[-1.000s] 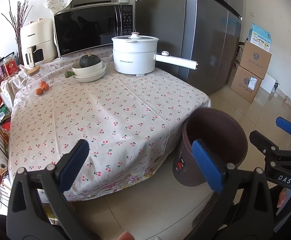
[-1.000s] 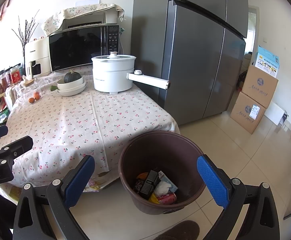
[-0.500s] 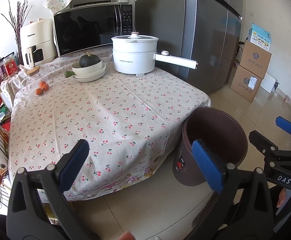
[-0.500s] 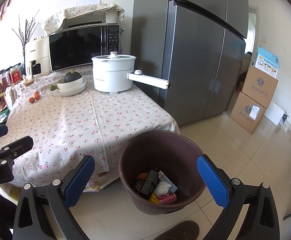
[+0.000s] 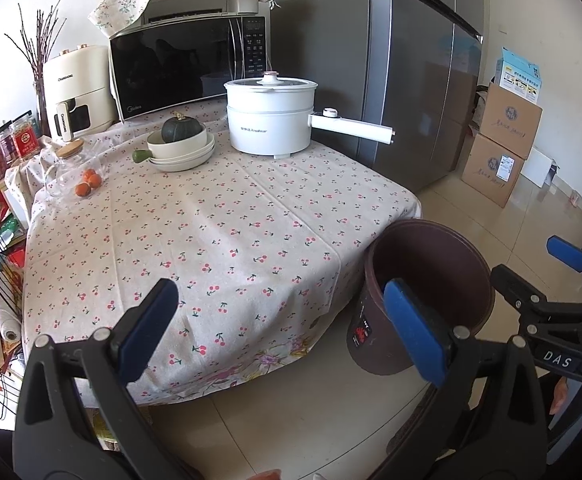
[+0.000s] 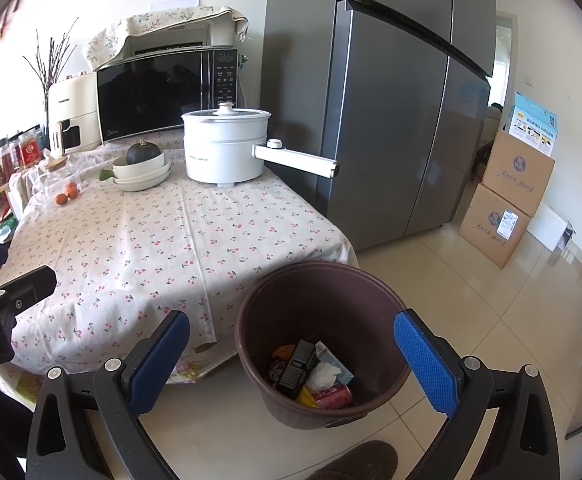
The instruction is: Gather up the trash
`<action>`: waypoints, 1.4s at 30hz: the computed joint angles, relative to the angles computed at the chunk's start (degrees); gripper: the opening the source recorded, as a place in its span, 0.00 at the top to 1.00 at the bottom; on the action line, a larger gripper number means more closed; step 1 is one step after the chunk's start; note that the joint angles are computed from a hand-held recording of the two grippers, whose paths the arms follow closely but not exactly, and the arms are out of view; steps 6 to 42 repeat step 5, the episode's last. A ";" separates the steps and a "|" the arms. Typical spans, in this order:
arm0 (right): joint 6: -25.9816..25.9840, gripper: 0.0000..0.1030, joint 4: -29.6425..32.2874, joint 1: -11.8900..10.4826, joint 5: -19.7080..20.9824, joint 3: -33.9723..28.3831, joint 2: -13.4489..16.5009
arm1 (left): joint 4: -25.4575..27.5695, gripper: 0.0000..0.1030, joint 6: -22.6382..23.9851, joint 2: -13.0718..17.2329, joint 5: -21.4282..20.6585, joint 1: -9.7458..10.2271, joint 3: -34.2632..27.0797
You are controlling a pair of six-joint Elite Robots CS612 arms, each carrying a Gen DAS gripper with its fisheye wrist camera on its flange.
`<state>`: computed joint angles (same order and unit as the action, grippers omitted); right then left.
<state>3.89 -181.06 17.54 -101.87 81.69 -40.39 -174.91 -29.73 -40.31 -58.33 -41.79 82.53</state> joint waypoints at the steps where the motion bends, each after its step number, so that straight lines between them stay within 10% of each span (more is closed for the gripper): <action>1: -0.01 0.00 0.01 0.00 -0.01 0.00 0.00 | -0.06 0.01 -0.04 -0.01 0.39 -0.04 0.00; 42: -0.88 0.00 0.23 0.04 0.76 0.00 0.10 | -0.07 0.01 0.54 -0.10 -0.68 0.21 -0.01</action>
